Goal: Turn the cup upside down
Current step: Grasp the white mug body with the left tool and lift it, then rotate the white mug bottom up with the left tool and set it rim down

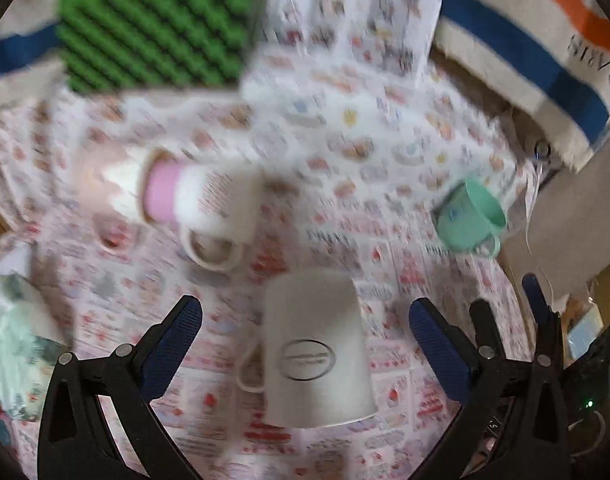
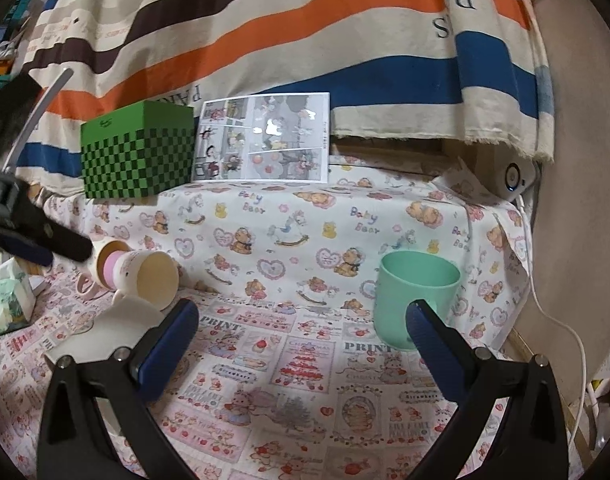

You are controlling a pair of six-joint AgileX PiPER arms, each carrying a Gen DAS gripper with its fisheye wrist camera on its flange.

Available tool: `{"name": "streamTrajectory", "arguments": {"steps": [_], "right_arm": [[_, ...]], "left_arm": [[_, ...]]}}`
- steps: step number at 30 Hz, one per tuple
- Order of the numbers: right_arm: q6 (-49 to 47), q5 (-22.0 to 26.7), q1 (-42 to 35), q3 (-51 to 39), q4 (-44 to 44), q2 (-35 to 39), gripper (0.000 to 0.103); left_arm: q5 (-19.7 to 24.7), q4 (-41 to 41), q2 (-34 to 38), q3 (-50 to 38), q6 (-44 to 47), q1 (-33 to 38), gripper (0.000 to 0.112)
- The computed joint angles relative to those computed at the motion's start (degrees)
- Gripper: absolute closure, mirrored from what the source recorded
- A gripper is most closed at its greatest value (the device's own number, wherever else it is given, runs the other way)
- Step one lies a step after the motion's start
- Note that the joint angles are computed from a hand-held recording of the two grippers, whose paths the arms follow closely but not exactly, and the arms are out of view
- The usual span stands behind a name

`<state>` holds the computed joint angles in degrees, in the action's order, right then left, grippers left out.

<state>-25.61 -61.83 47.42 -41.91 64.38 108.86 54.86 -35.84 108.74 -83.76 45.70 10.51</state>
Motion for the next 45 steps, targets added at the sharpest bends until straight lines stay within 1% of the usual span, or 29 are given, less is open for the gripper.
{"name": "streamTrajectory", "arguments": {"steps": [2, 3, 4, 6, 7, 10, 13, 15, 17, 18, 19, 21, 22, 24, 27, 29, 33, 36, 43, 45], "right_arm": [[0.1, -0.91, 0.34, -0.03, 1.26, 0.1, 0.0], [0.15, -0.96, 0.31, -0.02, 1.43, 0.06, 0.0], [0.08, -0.76, 0.24, -0.02, 1.41, 0.01, 0.0], [-1.0, -0.53, 0.3, -0.58, 2.23, 0.16, 0.0], [-1.1, -0.6, 0.32, -0.61, 2.2, 0.19, 0.0], [-1.17, -0.69, 0.47, -0.59, 2.2, 0.21, 0.0], [-1.04, -0.47, 0.37, -0.6, 2.13, 0.12, 0.0], [-1.12, -0.83, 0.5, -0.73, 2.61, 0.22, 0.0], [-1.22, -1.08, 0.55, -0.77, 2.92, 0.25, 0.0], [-1.27, -1.04, 0.55, -0.8, 2.96, 0.25, 0.0], [-1.2, -1.04, 0.54, -0.77, 2.96, 0.24, 0.0], [-0.94, -1.15, 0.55, -0.67, 3.17, 0.22, 0.0], [-0.81, -1.19, 0.57, -0.61, 3.2, 0.19, 0.0], [-0.76, -1.25, 0.57, -0.53, 3.23, 0.16, 0.0], [-0.71, -1.32, 0.6, -0.29, 2.68, 0.1, 0.0], [-1.15, -1.57, 0.83, -0.37, 2.64, 0.19, 0.0], [-1.22, -1.4, 0.68, -0.52, 2.75, 0.17, 0.0], [-1.35, -1.29, 0.65, -0.74, 3.16, 0.23, 0.0], [-1.51, -1.41, 0.73, -0.88, 3.35, 0.35, 0.0], [-1.58, -1.37, 0.76, -0.8, 3.39, 0.29, 0.0]], "left_arm": [[5.03, 2.09, 4.25, -4.7, -4.48, -1.13, 0.014], [6.72, 3.29, 5.9, -6.61, -6.65, -1.54, 0.015], [7.96, 4.62, 7.51, -8.29, -9.11, -2.06, 0.016], [10.02, 4.7, 10.11, -10.84, -11.8, -2.12, 0.018], [10.34, 4.98, 10.79, -11.44, -12.3, -2.21, 0.018], [9.25, 7.09, 12.01, -11.98, -12.43, -3.89, 0.019], [11.61, 6.83, 14.86, -14.77, -12.9, -3.98, 0.019], [10.82, 7.95, 15.65, -15.34, -13.34, -4.44, 0.019], [10.62, 8.75, 15.9, -14.9, -12.04, -4.87, 0.025], [11.14, 9.07, 16.27, -15.2, -11.9, -4.9, 0.026], [10.87, 9.4, 16.21, -15.03, -11.96, -4.92, 0.029], [10.81, 9.22, 16.38, -15.12, -12.24, -4.74, 0.031], [10.71, 8.86, 16.19, -15.0, -12.24, -4.49, 0.034], [7.74, 8.41, 13.32, -12.02, -10.36, -4.12, 0.035], [0.83, 6.17, 6.58, -4.8, -3.68, -3.19, 0.035], [-2.85, 4.56, 1.9, 0.11, 0.7, -2.21, 0.036], [-6.9, 0.3, -4.77, 7.38, 8.95, 0.1, 0.036], [-9.06, -3.3, -8.01, 11.37, 14.45, 1.34, 0.036], [-17.9, -12.28, -11.78, 19.35, 28.23, 2.26, 0.036], [-18.5, -12.56, -11.39, 19.76, 29.44, 2.23, 0.036]]}}
